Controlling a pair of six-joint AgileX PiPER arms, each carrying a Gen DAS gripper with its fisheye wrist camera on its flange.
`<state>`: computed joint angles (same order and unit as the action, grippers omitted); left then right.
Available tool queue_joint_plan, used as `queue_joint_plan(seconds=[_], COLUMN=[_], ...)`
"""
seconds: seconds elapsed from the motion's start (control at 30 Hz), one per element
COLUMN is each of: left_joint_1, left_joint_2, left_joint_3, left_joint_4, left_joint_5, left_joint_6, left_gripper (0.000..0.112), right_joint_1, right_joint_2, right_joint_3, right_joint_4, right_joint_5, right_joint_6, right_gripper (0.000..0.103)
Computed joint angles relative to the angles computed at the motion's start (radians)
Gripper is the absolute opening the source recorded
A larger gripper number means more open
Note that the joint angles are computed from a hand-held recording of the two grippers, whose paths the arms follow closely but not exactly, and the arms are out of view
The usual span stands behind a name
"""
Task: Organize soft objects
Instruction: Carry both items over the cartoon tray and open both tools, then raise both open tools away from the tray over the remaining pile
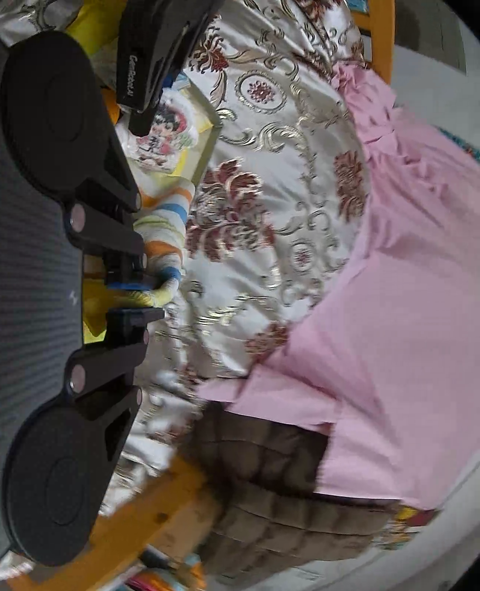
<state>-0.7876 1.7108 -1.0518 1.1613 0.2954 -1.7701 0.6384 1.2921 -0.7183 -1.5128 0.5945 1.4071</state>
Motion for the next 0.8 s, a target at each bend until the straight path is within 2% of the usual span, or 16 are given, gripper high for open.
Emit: queue_joint_plan(seconds=[0.07, 0.13, 0.23, 0.37, 0.47, 0.57, 0.7, 0.8], left_joint_1=[0.011, 0.020, 0.016, -0.001, -0.021, -0.052, -0.134, -0.218], left_joint_2=[0.002, 0.003, 0.001, -0.013, -0.028, -0.051, -0.097, -0.161], left_joint_3=[-0.001, -0.001, 0.001, 0.011, 0.026, 0.043, 0.069, 0.112], left_joint_4=[-0.034, -0.083, -0.083, -0.056, -0.018, 0.031, 0.078, 0.133], left_joint_5=[-0.013, -0.024, -0.019, 0.009, 0.034, 0.059, 0.148, 0.228], left_joint_6=[0.017, 0.054, 0.057, 0.025, -0.023, -0.074, -0.129, -0.218], left_gripper=[0.018, 0.018, 0.018, 0.022, 0.030, 0.042, 0.058, 0.067], right_joint_1=[-0.078, -0.135, -0.202, -0.210, -0.207, -0.198, -0.187, -0.157], right_joint_2=[0.026, 0.044, 0.050, 0.034, 0.010, -0.032, -0.138, -0.264], right_joint_3=[-0.042, -0.068, -0.080, -0.048, -0.022, 0.010, 0.079, 0.128], right_joint_4=[0.133, 0.245, 0.408, 0.365, 0.325, 0.300, 0.271, 0.324], right_joint_5=[-0.085, -0.135, -0.208, -0.233, -0.243, -0.245, -0.248, -0.217], right_joint_6=[-0.086, -0.155, -0.274, -0.237, -0.187, -0.149, -0.102, -0.135], right_gripper=[0.009, 0.009, 0.019, 0.030, 0.046, 0.055, 0.066, 0.073])
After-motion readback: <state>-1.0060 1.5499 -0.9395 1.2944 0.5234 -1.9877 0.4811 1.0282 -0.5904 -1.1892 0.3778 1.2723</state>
